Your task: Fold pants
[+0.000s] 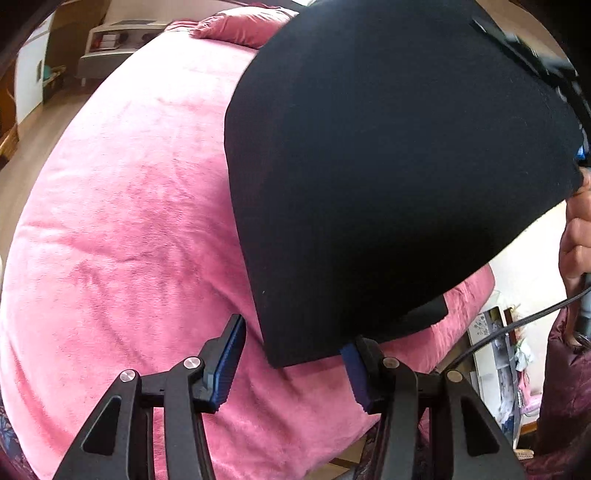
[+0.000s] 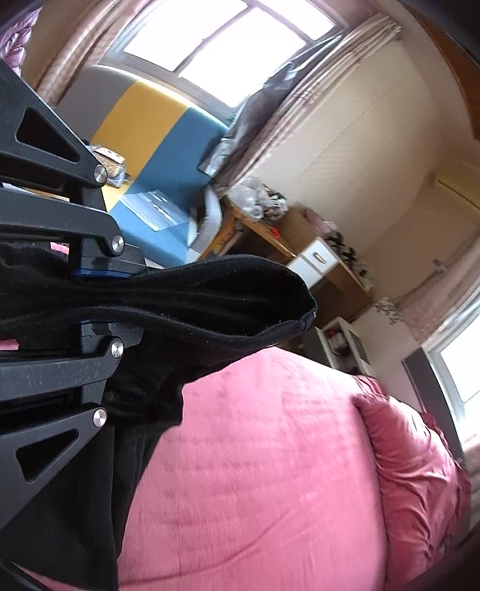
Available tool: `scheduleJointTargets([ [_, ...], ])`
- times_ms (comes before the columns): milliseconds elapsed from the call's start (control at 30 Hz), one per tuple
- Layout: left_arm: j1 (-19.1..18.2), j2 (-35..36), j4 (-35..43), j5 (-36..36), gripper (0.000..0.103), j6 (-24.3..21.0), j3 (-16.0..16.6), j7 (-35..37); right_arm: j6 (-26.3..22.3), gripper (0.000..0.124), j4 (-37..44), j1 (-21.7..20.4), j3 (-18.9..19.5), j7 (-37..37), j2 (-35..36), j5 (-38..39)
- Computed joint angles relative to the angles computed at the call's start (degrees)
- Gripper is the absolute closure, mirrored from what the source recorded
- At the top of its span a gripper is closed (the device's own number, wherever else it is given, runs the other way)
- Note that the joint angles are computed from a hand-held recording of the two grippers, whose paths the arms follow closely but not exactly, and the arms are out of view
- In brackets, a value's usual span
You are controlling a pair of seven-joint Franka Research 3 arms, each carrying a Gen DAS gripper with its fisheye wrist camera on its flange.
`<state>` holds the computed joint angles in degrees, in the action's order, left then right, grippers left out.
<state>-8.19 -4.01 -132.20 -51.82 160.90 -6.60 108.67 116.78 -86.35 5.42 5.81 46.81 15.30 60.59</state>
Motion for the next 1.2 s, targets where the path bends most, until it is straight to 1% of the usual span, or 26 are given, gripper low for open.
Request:
scheduleJointTargets([
  [67,-0.22,0.15,0.29,0.09,0.053,0.23,-0.2,0.88,0.43,0.11,-1.38,-0.81,-0.53,-0.2,-1.12,0.89],
  [100,-0.38,0.09,0.48,-0.46,0.056,-0.07,-0.21,2.08,0.9,0.11,-2.35,-1.2,-0.88,-0.33,-1.73,1.35],
  [133,-0.57,-0.15,0.63,-1.03,0.063,-0.44,-0.25,3.35,1.39,0.11,-3.46,-1.51,-1.2,-0.5,-2.45,1.85],
  [167,-0.86,-0.36,0.7,-1.16,0.067,-0.22,-0.44,4.56,1.82,0.11,-4.75,-2.02,-1.68,-0.63,-3.15,2.57],
  [267,-1.45,-0.06,1.3,0.8,0.073,0.2,-0.88,6.45,2.66,0.11,-7.55,-3.12,-2.9,-0.95,-4.72,4.1],
  [333,-1.91,0.48,1.86,1.34,0.073,0.35,-1.25,7.22,3.91,0.11,-9.47,-3.75,-3.84,-0.46,-5.54,4.67],
  [500,-1.88,1.96,3.99,2.27,0.073,-2.2,-1.68,10.13,7.66,0.11,-13.51,-5.53,-5.98,3.07,-5.05,3.89],
  [600,-1.37,3.33,5.32,3.85,0.075,-3.66,-2.44,10.33,9.56,0.11,-14.69,-6.58,-6.79,7.1,-2.95,0.83],
  [633,-1.26,3.77,5.61,5.12,0.077,-3.89,-2.74,9.92,9.92,0.11,-14.87,-7.03,-6.91,8.36,-2.18,0.06],
  [733,-0.7,5.15,6.88,6.76,0.077,-5.31,-3.42,9.14,10.46,0.11,-15.04,-8.59,-7.04,12.15,0.68,-1.89],
  [800,-0.27,5.48,7.33,5.85,0.077,-6.35,-3.9,10.22,9.78,0.11,-14.98,-9.59,-6.66,13.29,1.91,-2.42],
  [833,0.02,5.27,7.39,4.21,0.077,-6.95,-4.05,12.03,9.46,0.11,-15.03,-10.17,-6.4,13.22,2.49,-2.13],
  [967,1.5,3.4,7.55,-6.91,0.077,-12.31,-2.85,19.31,8.27,0.109,-15.16,-12.13,-5.2,10.85,3.66,1.34],
  [1067,2.31,2.86,8.19,-13.21,0.077,-13.15,-1.62,21.17,6.85,0.103,-15.41,-13.14,-5.3,10.32,3.54,1.97],
  [1100,2.49,3.01,8.5,-14.18,0.077,-12.68,-1.45,21.4,7.3,0.1,-15.8,-13.15,-5.52,10.36,2.99,1.54],
  [1200,2.82,4.37,9.7,-12.96,0.077,-9.26,-1.55,19.33,9.09,0.078,-18.03,-13.31,-6.43,10.63,-0.06,0.81],
])
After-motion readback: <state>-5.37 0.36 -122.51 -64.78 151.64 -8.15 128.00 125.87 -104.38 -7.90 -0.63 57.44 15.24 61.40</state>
